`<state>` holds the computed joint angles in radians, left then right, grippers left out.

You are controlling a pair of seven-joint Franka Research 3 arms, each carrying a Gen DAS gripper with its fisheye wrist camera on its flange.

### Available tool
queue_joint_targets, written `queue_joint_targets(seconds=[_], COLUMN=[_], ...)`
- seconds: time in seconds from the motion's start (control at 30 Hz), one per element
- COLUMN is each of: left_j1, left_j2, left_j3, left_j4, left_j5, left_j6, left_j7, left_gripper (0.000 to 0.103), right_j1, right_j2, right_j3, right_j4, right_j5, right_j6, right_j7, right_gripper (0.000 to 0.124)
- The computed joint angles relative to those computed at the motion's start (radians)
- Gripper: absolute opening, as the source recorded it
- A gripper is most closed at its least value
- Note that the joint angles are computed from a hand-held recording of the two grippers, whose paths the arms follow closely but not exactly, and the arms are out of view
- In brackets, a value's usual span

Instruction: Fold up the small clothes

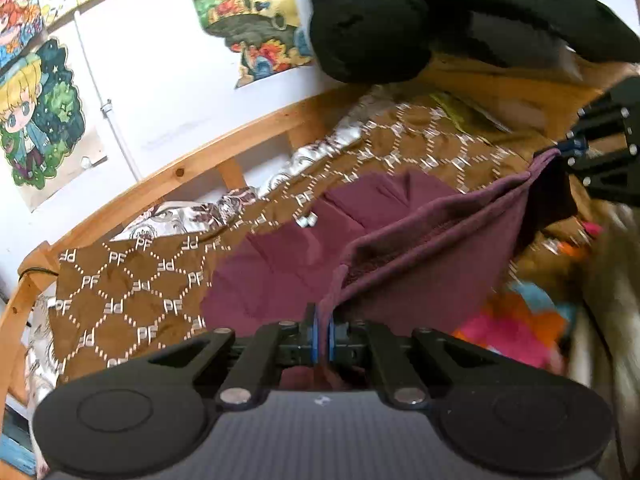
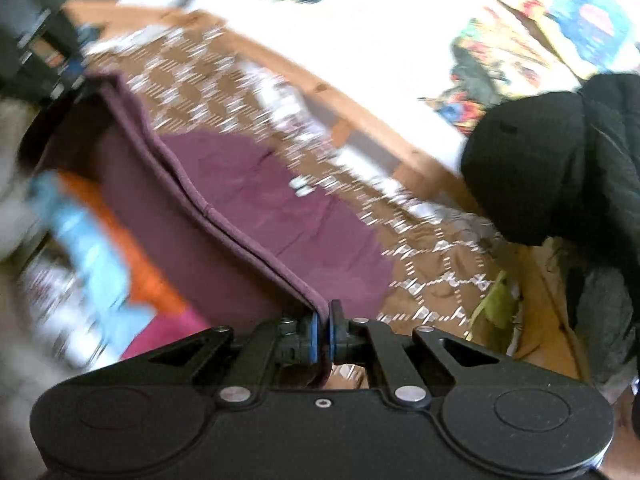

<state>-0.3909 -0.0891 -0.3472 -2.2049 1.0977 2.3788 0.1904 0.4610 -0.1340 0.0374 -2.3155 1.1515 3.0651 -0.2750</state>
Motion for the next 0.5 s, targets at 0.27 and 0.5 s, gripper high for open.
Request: queue_joint_targets(seconds=[0.27, 0.5], left_j1=[0.082, 0.141], left_j2=[0.200, 0.359], left_j3=[0.115, 0.223], left_j4=[0.177, 0.290], left_j5=[0.140, 0.161], left_j6=[0.057, 0.223], left_j7=[0.007, -0.064], left_gripper=[0.005, 0.006], right_j1=[-0.022, 0.144], right_j2=[0.398, 0.735], right_j3=[0.085, -0.126], right_j4=[0.465, 0.785], right_j5=[0.367, -0.071], right_j6=[0.128, 0.088], right_j7=[-0.213, 0.341], right_gripper=[0.004, 0.004])
